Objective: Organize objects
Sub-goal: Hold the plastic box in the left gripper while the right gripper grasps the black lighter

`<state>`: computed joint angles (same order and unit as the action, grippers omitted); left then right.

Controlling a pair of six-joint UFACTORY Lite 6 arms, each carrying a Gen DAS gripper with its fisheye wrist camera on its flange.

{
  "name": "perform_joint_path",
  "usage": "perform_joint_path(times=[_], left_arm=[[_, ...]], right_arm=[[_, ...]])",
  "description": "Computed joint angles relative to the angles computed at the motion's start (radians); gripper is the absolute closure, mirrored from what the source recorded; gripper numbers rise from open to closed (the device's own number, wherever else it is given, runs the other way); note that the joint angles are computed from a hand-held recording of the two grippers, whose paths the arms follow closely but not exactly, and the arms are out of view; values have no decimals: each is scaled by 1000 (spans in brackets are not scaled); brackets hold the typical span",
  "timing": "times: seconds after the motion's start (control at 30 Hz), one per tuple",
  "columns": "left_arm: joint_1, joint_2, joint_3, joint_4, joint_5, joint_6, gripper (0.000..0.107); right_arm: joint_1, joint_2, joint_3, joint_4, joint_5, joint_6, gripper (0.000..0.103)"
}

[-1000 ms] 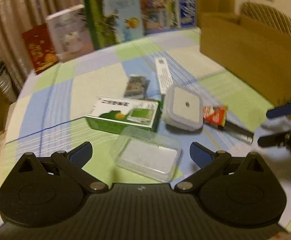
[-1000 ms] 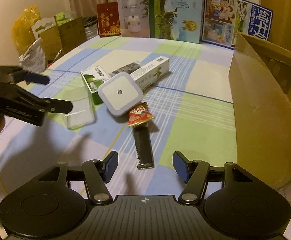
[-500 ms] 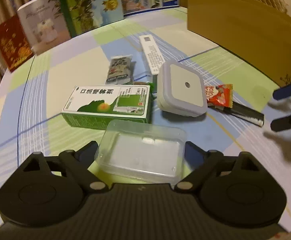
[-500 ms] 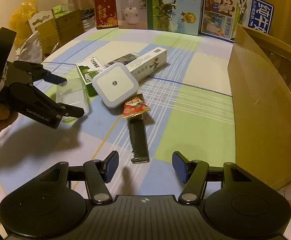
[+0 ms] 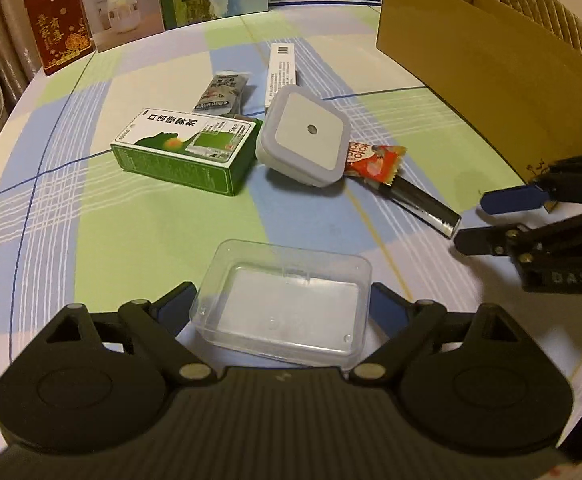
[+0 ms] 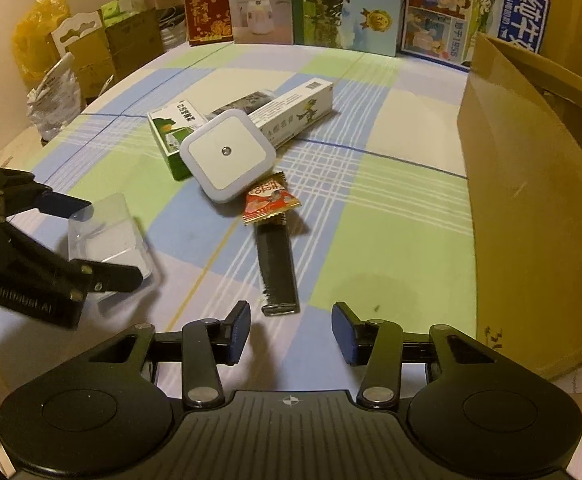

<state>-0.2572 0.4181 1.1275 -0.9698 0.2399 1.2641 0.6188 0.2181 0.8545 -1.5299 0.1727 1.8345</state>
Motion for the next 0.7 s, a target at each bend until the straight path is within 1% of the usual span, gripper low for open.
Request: perform_joint_path(times=[0.03, 0.07, 0.1, 0.13, 0.2, 0.27, 0.4, 0.6, 0.63, 0.7], left_arm=[[2, -2, -6, -29, 3, 24, 17], [4, 4, -2, -39, 5, 32, 17], [2, 9, 2, -38, -2, 28, 17], [-1, 16, 9, -29, -12, 17, 17], [-5, 23, 16, -32, -32, 13, 17], [-2, 31, 24, -60, -31, 32, 17], [-2, 45, 37, -79, -38, 50, 17], [4, 52, 40, -130, -37, 106, 17], [3, 52, 39, -131, -39, 106, 17], [7, 56, 43, -131, -37, 109, 17]], right_arm=[[-3, 14, 12, -6, -4, -3, 60], [-5, 28, 24, 24, 0, -40, 60], [4, 49, 44, 95, 40, -112, 60], [17, 70, 64, 144, 104, -151, 60], [12, 81, 78, 169, 162, -152, 60], [-9, 69, 68, 157, 152, -117, 60], [-25, 54, 48, 43, 91, -2, 59], [-10, 119, 111, 3, 107, 10, 59], [-9, 133, 124, -15, 108, 19, 59], [-10, 157, 145, -105, 99, 74, 59]])
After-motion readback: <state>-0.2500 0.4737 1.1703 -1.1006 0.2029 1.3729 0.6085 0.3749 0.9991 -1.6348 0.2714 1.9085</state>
